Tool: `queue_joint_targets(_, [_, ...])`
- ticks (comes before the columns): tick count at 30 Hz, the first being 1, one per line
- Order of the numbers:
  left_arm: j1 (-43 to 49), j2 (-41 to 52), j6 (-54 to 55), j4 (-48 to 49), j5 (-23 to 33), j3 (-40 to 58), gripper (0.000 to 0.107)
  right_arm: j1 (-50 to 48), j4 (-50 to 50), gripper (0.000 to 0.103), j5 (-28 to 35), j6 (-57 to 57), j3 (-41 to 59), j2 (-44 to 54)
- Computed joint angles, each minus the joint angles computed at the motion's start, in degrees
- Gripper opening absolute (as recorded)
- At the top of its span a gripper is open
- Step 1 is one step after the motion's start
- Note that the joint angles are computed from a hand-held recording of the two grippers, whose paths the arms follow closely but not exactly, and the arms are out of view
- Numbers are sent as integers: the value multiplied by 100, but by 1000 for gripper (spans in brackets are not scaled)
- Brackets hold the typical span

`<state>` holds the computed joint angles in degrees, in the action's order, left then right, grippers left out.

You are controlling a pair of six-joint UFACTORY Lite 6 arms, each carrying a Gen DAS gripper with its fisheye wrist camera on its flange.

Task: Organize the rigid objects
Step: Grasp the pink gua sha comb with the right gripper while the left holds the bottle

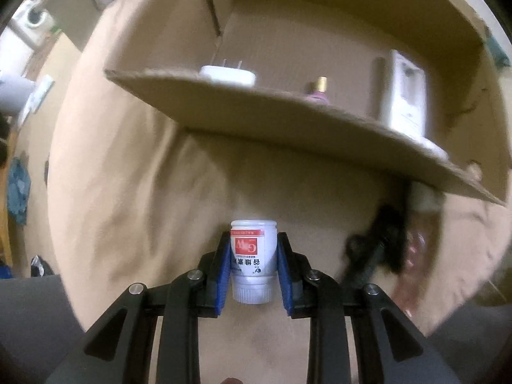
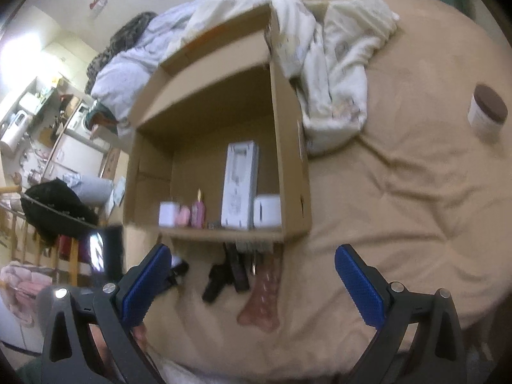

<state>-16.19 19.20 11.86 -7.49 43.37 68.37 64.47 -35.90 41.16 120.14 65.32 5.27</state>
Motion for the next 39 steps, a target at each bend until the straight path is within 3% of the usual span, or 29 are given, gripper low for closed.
queue_joint_targets(3, [150, 2, 593, -66, 660, 877, 24, 26, 80, 103, -698, 508, -399, 45])
queue_joint_targets(5, [403, -114, 1077, -135, 944, 1250, 24, -127, 236, 80, -1405, 593, -683, 136])
queue_joint_targets(6, [534, -100, 1265, -172, 1202, 1584, 24, -215, 393, 60, -1686, 506, -750, 213])
queue_joint_targets(7, [652, 153, 1411, -193, 1459, 2117, 24, -296, 513, 49, -1979, 466, -795, 325])
queue_joint_targets(9, [834, 226, 1779, -278, 1474, 2468, 24, -418, 1076, 48, -2250, -153, -573, 708])
queue_joint_targets(13, [1348, -255, 2577, -607, 1075, 1885, 24, -588, 2671, 48, -1613, -2192, 639, 1820])
queue_joint_targets(15, [1744, -610, 3014, -1132, 1112, 1210, 24, -657, 3261, 48, -797, -2972, 1497, 2564])
queue_joint_targets(16, [1879, -697, 3250, -1423, 1091, 1117, 24, -664, 3372, 48, -380, -3194, 1932, 2955])
queue_joint_targets(20, [1962, -913, 3597, -1658, 1062, 1247, 24, -731, 3511, 51, 289, -3552, 2985, 3828])
queue_joint_targets(25, [2001, -353, 3251, -1675, 1611, 1828, 24, -615, 3174, 55, 1582, -3560, 4779, 5005])
queue_joint_targets(27, [1996, -380, 3277, -1699, 1548, 1823, 24, -498, 2993, 51, 1734, -3473, 4964, 5110])
queue_joint_targets(28, [1982, -421, 3304, -1722, 1489, 1756, 24, -437, 2914, 40, 1814, -3420, 5045, 5140])
queue_joint_targets(30, [1964, -495, 3372, -1761, 1401, 1639, 24, -341, 2841, 36, 1922, -3328, 5147, 5127])
queue_joint_targets(39, [2000, -541, 3204, -1630, 1079, 1460, 24, 116, 2528, 31, 1879, -2796, 4831, 4215])
